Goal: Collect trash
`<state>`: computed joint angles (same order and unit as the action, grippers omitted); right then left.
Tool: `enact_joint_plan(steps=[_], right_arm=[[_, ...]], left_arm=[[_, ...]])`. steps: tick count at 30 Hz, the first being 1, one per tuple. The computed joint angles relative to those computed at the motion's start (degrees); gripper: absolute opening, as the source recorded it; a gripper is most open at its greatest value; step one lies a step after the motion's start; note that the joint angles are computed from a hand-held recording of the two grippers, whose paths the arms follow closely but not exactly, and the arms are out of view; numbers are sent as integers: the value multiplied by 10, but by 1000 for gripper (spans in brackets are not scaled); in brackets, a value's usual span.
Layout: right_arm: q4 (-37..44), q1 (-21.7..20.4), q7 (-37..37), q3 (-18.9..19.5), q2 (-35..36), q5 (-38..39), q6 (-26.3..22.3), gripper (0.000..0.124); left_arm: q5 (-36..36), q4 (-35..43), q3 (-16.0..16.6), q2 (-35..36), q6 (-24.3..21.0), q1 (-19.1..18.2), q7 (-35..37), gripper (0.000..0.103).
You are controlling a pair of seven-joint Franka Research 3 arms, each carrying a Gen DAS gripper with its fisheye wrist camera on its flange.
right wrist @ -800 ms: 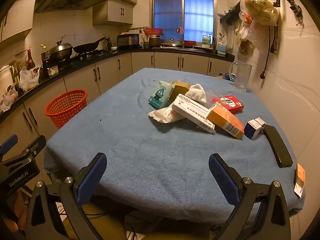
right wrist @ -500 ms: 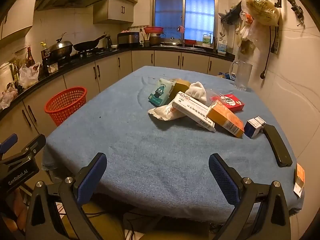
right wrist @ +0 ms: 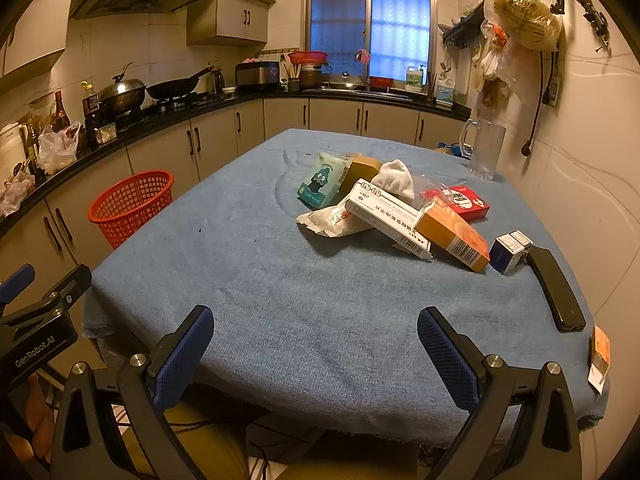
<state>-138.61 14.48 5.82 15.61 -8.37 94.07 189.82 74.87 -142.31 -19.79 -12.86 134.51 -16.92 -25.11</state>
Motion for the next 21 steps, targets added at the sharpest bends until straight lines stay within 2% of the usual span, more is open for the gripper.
enact_joint_plan(steps=[5, 8, 11, 15, 21], right_arm=[[-2, -4, 10, 5, 1, -9, 1, 103], [-7, 16, 29, -12, 1, -29, 3, 103], [-4, 26, 17, -23, 2, -18, 4, 103], [-19, 41, 75, -38, 0, -75, 5, 103], [-26, 82, 103, -77, -1, -105, 10, 103]], left_arm=[[-3, 1, 0, 2, -3, -2, 2, 103], [-8, -1, 1, -1, 2, -2, 3, 103], [-11, -2, 2, -2, 6, -2, 5, 103], [-11, -3, 1, -1, 7, -1, 5, 103], [-16, -3, 0, 0, 10, 0, 7, 103]])
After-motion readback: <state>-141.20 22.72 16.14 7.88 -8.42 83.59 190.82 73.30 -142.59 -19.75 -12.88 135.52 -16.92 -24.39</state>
